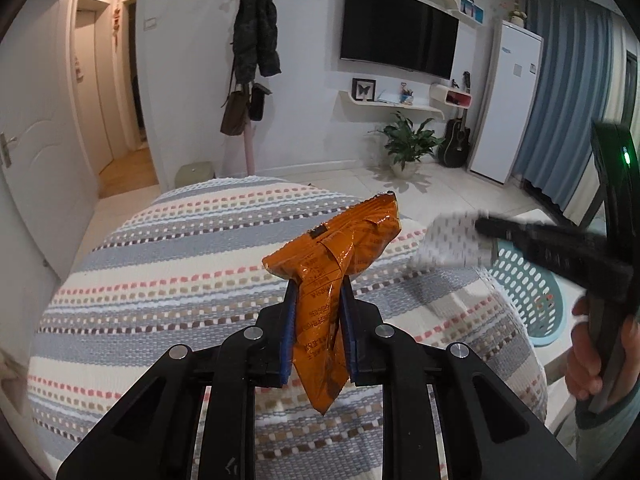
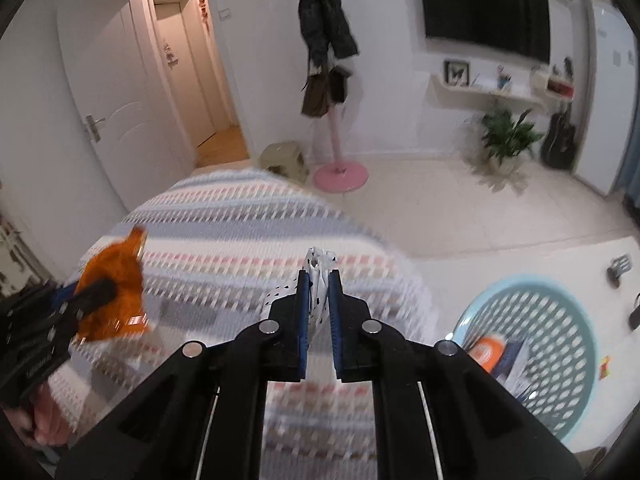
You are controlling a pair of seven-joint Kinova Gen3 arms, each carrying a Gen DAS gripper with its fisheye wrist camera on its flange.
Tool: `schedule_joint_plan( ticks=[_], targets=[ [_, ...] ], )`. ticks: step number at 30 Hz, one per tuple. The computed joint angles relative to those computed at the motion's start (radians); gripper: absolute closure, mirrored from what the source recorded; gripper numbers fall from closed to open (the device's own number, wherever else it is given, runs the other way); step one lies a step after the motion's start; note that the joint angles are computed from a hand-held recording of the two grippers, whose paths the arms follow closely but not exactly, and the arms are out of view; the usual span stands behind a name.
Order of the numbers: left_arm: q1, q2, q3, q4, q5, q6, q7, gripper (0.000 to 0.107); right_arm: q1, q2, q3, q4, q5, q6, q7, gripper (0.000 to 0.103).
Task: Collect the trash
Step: 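Carry snack bag and polka-dot cloth over the blue basket and open both grippers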
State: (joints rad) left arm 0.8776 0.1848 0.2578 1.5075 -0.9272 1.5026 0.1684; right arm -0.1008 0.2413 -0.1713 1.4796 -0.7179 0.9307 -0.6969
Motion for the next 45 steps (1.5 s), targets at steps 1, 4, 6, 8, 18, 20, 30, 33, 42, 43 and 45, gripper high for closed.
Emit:
schedule_joint_plan(
  ticks=[1, 4, 6, 8, 18, 20, 30, 33, 42, 43, 45],
  targets=[
    [-0.002, -0.001, 0.0, 0.003, 0.004, -0.005, 0.002, 0.09, 0.016, 0.0, -0.006, 0.019, -0.003, 0.018, 0.016, 0.095],
    [-0.014, -0.008, -0.002, 0.024, 0.019, -0.033, 0.009, 0.09, 0.001, -0.024, 0.015, 0.089, 0.014, 0.004, 0.047, 0.095],
    [-0.021, -0.009, -0.001, 0.031, 0.027, -0.048, 0.011, 0.09, -0.002, -0.01, 0.018, 0.088, 0.057, 0.046, 0.011, 0.095],
    [-0.021, -0.006, 0.001, 0.033, 0.028, -0.055, 0.015, 0.09, -0.003, 0.012, 0.026, 0.07, 0.076, 0.098, -0.026, 0.092],
    [-0.026, -0.014, 0.005, 0.056, 0.033, -0.081, 0.039, 0.089, -0.057, 0.05, 0.025, 0.022, 0.183, 0.096, -0.155, 0.042],
    [-0.025, -0.009, 0.005, 0.048, 0.031, -0.076, 0.032, 0.089, -0.065, 0.061, 0.018, 0.018, 0.199, 0.082, -0.169, 0.042],
    [-0.029, 0.026, -0.013, -0.036, 0.001, -0.065, -0.079, 0.089, -0.007, 0.032, -0.003, 0.032, 0.134, 0.072, -0.078, 0.095],
    [-0.022, 0.045, -0.029, -0.091, -0.022, -0.063, -0.138, 0.089, 0.023, 0.016, 0.009, 0.024, 0.091, 0.073, -0.05, 0.095],
    [0.015, 0.149, -0.093, -0.288, -0.075, -0.099, -0.3, 0.088, 0.144, 0.031, 0.058, -0.064, -0.03, 0.097, -0.006, 0.095],
    [0.025, 0.157, -0.107, -0.303, -0.07, -0.108, -0.315, 0.088, 0.157, 0.039, 0.062, -0.074, -0.035, 0.098, -0.008, 0.095],
    [0.027, 0.193, -0.125, -0.356, -0.061, -0.14, -0.362, 0.088, 0.185, 0.059, 0.071, -0.099, -0.038, 0.106, -0.017, 0.095]
  ],
)
